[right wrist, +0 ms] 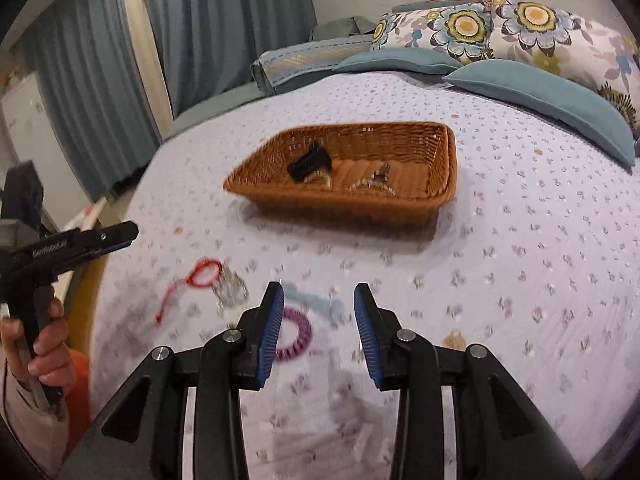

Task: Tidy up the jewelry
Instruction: 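Grasp the red string bracelet with the left tool while the right tool grasps the purple coil hair tie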

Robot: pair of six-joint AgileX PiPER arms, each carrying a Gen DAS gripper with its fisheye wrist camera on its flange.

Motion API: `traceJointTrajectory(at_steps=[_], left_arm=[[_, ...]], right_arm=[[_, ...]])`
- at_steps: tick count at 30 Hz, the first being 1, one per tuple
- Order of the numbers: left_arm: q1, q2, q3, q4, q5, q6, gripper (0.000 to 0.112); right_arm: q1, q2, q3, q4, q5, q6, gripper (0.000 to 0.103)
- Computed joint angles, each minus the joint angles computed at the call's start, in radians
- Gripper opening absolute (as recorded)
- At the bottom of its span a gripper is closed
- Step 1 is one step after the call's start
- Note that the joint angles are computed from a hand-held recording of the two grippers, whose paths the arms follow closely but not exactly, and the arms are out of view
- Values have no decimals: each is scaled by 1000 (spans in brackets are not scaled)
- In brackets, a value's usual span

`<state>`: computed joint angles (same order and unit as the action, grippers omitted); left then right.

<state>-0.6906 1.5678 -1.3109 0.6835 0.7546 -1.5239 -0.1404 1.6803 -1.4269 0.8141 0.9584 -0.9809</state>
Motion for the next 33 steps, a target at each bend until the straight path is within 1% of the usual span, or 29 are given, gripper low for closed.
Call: traceJointTrajectory(at_steps=[1,3,6,11,15,16,18,20,21,22,26,33], left_arm=[[12,16,-2,-25,-8,15,42],[31,55,-23,-75,-9,55,42],[36,120,-82,-109,34,105,42],[44,178,-134,-147,49,147,42],[57,200,-147,-167,60,160,42],[63,203,-146,-176,57,164,42],[76,211,-144,-194,47,167,42],[87,213,-137,-208,30,170,42],[88,213,-135,-207,26,168,42],[87,213,-132,-204,22,166,42],[89,214,-129,-206,21,172,42],[71,268,-207,-209,79,232,42]], right_arm=[[5,7,7,-4,5,5,40],[26,6,27,-24,-13,10,40],[46,22,24,-45,-16,26,40],[49,57,7,-71,-16,68,40],[27,97,-44,-63,25,98,40],[31,117,-67,-76,46,114,40],[50,134,-90,-102,60,128,39],[81,144,-107,-129,66,130,36],[96,144,-107,-143,56,134,26],[112,143,-105,-155,43,138,21],[153,147,-102,-224,-5,188,21],[187,152,-94,-288,-52,233,21]])
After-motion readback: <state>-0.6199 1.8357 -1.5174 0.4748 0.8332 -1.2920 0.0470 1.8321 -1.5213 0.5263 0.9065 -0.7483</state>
